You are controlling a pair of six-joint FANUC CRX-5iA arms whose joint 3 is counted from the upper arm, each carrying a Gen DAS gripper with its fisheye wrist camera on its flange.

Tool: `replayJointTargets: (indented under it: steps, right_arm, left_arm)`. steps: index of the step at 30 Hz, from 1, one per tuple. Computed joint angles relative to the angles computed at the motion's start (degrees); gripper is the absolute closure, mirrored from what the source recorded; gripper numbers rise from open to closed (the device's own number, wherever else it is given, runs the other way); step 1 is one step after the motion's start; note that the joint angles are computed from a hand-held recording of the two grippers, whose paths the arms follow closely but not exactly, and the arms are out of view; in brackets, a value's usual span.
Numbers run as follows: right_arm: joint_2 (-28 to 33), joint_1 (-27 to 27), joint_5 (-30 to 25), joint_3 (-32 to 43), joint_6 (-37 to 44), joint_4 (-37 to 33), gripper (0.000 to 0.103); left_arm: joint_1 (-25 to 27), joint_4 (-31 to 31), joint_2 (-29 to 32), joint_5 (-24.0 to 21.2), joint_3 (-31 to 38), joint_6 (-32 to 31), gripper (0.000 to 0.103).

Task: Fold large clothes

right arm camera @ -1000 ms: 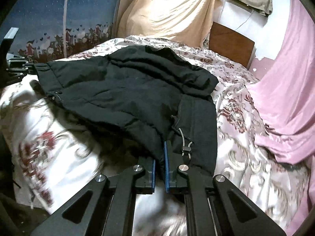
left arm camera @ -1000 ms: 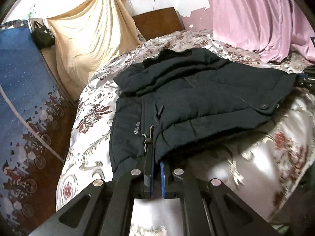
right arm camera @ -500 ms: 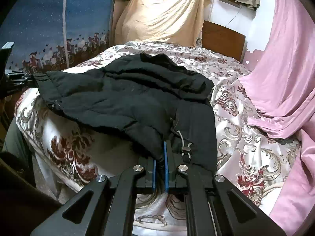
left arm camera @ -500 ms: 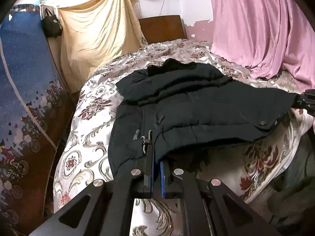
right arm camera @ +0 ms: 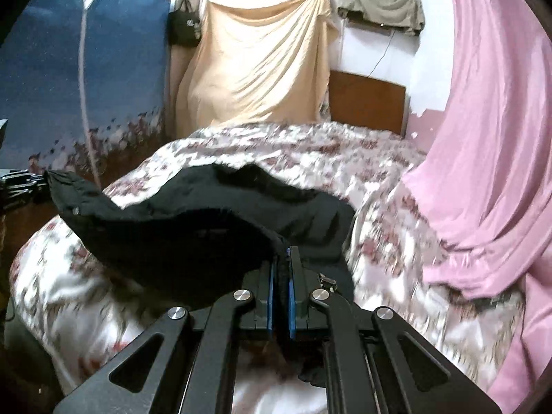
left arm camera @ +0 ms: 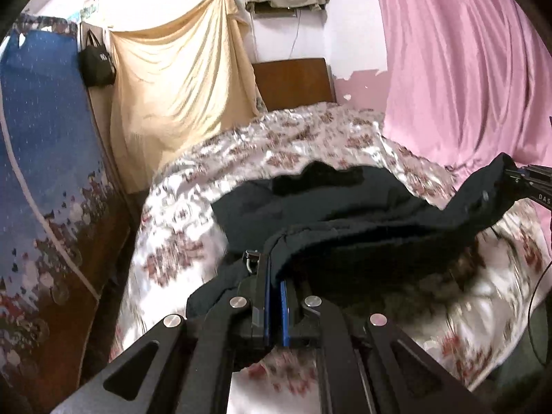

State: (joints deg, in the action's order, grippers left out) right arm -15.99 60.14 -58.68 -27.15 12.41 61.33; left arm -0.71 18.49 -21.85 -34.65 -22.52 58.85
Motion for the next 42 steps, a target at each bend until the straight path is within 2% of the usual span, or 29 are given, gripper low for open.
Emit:
replayJointTargets:
  steps: [10,14,20,27,33,42]
  right_arm:
    - [9.69,-12.88,8.91,9.09,1.49,3.41,0.098]
    - [14.83,-17.74,12.18,14.35,4.62,2.83,0.098]
    - [23.68,-23.37,15.16,24.76,11.81,-1.70,0.098]
    - [32.76,-27.95,16.21,34.62,18.37,-6.31,0.098]
    - [40.79,-30.62,15.50,43.42,23.65,-11.13,0.098]
    - [50.30,-32.33,12.39,53.94,30.44,-17.06,0.098]
  left_arm:
    - [-3.20,-6.11,14.31,3.48,15.11,6.56,0.098]
    - [-4.47,-10.68,20.39,2.70,22.69,10.72,0.098]
    - [-5.88,-15.60,30.61,-1.31,35.87,15.53,0.098]
    - [-7.59,-20.26,41.29,-4.29,48.99,19.44,0.098]
    - [-8.18,-21.89,49.67,-7.94,58.64,22.51,0.098]
    - [-8.08,-21.46,58.78,-13.50,68.24,23.57,0.098]
